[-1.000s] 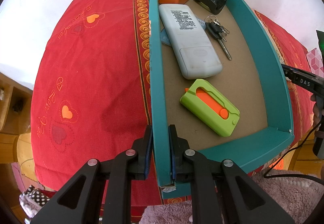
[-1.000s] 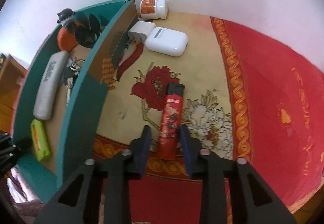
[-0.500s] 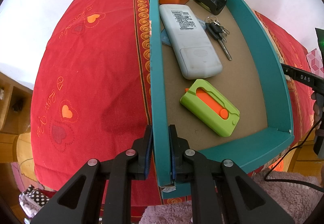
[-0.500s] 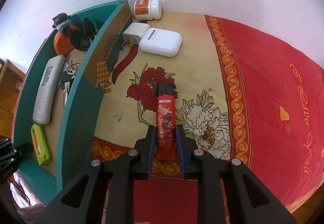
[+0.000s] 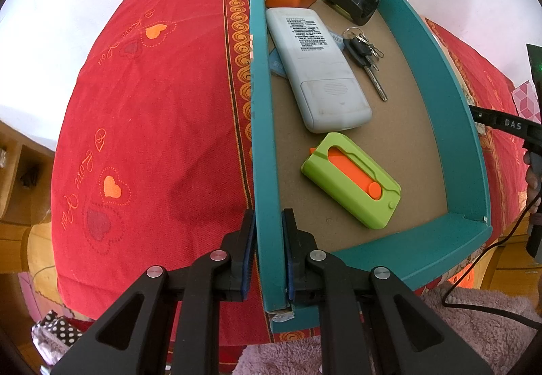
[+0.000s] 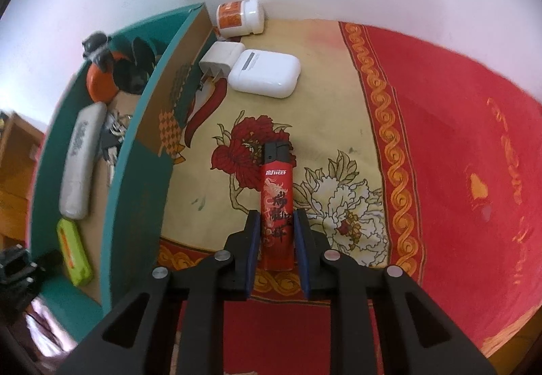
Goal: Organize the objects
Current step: 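Carry the red lighter into the teal box with the right gripper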
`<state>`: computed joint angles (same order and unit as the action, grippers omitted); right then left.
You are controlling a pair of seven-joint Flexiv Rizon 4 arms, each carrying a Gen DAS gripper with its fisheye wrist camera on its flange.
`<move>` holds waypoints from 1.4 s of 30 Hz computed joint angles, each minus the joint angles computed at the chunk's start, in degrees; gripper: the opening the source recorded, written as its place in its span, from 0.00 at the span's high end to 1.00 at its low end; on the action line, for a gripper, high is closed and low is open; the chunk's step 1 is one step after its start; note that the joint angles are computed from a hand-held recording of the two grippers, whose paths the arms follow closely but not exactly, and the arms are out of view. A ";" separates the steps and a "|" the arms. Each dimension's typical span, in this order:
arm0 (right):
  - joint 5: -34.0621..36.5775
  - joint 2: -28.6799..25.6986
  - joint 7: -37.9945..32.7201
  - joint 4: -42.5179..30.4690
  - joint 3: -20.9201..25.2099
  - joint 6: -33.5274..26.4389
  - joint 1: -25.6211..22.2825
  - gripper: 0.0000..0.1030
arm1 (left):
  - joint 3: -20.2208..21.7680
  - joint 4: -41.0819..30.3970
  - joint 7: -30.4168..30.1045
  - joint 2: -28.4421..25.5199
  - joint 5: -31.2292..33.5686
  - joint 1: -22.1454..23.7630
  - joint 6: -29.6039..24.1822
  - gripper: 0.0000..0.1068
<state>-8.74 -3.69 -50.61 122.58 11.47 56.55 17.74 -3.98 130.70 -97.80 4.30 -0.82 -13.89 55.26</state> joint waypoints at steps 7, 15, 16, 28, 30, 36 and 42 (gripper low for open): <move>10.62 1.95 -4.74 1.20 0.88 3.89 -0.79 0.82 | -0.02 0.00 0.01 0.01 0.00 0.00 -0.03 0.86; 11.67 5.27 -5.62 2.90 1.10 5.36 -0.14 0.82 | -0.02 0.02 -0.02 0.00 0.00 0.00 0.03 0.86; 11.87 5.61 -5.80 2.97 1.10 5.53 -0.04 0.82 | -0.02 0.02 -0.02 0.00 0.00 0.00 0.03 0.86; 13.53 8.01 -9.58 0.55 1.02 5.75 1.18 0.82 | -0.01 0.02 -0.01 0.00 -0.02 0.00 0.06 0.86; 13.63 8.32 -9.93 0.23 1.18 5.96 1.52 0.82 | -0.01 0.02 -0.01 0.00 -0.02 0.00 0.06 0.86; 15.24 8.44 -13.04 -1.63 1.52 5.52 3.01 0.82 | 0.00 0.07 0.05 0.03 -0.04 0.01 0.09 0.86; 18.05 7.32 -16.90 -4.00 2.26 4.83 4.96 0.82 | 0.01 0.11 0.09 0.03 -0.07 0.03 0.15 0.86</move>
<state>9.31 3.62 -67.51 118.58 13.73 61.37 22.70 -3.97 130.81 -97.70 4.34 -0.89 -13.86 55.41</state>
